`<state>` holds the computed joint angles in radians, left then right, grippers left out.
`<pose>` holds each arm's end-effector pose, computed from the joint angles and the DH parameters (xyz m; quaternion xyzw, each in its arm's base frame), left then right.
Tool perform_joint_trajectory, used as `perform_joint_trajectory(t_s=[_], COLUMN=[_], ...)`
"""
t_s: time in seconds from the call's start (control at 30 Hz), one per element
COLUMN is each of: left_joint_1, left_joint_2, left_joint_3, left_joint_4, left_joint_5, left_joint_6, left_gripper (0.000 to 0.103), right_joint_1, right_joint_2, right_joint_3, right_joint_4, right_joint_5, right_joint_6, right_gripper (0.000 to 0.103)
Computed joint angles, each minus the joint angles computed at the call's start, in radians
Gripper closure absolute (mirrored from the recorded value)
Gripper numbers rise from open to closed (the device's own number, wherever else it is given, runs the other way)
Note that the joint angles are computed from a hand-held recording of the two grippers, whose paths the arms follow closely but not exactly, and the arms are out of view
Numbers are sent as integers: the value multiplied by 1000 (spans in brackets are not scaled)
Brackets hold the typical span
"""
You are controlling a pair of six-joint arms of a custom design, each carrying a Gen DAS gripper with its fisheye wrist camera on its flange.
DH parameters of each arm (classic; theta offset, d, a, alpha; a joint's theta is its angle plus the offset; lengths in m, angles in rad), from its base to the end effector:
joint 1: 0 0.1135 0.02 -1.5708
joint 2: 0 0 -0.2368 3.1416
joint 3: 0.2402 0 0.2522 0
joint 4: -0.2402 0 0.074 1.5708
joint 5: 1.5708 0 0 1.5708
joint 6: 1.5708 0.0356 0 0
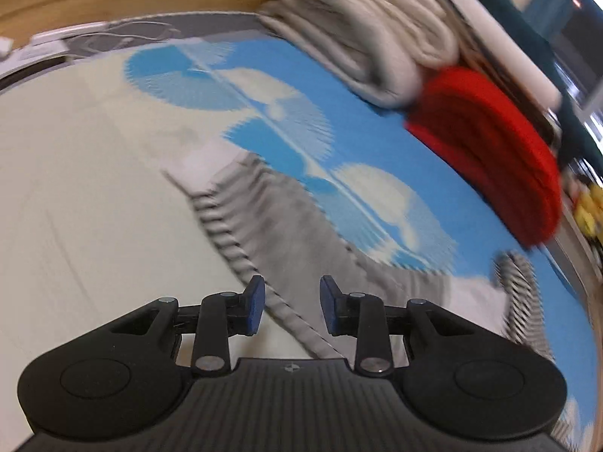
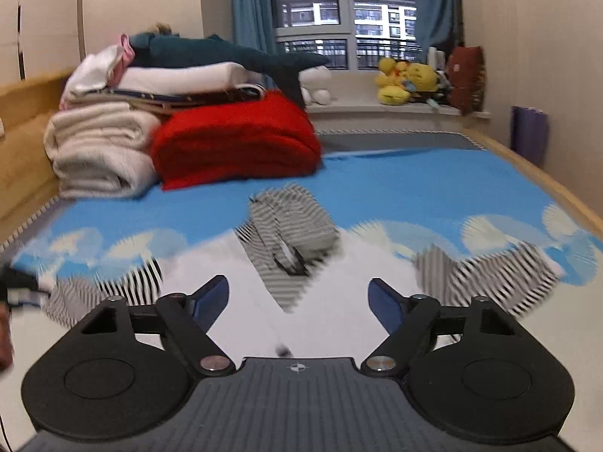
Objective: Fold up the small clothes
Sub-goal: 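Grasp the white cuff of a striped sleeve with the left tool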
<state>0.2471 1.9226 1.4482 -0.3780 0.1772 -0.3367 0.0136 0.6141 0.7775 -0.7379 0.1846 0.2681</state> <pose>0.4075 0.0963 0.1952 -0.2386 0.9020 -0.0984 0.3461 0.1500 -0.0045 0.2898 0.1547 0.8621 -0.0134 0.4824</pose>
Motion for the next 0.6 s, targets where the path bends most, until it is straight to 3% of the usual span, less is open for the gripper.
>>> perform_joint_trajectory(t_s=[0.17,0.27,0.5,0.53,0.6], left_joint_1=[89,124,117,107,83], left_joint_2=[157,251,459,476,500], left_joint_3=[104,181,407,429,477], left_joint_4=[-9,7,-23,-24,-40], left_joint_5=[58,88,85,66,6], left_joint_6=[-97,-159,-262,-257,-212], left_gripper=[68,65,60,63,89], right_joint_1=[-38,-46,-101,-125,-171], right_joint_2=[249,382,555,576,609], right_joint_3=[-12,-2,73,87,116], right_joint_4=[303,333,373,371,359], right_joint_5=[-100,-152,-213,-228,-250], right_joint_6=[-14,-44,-114,-122,-130], right_gripper=[30,37,35,35,35])
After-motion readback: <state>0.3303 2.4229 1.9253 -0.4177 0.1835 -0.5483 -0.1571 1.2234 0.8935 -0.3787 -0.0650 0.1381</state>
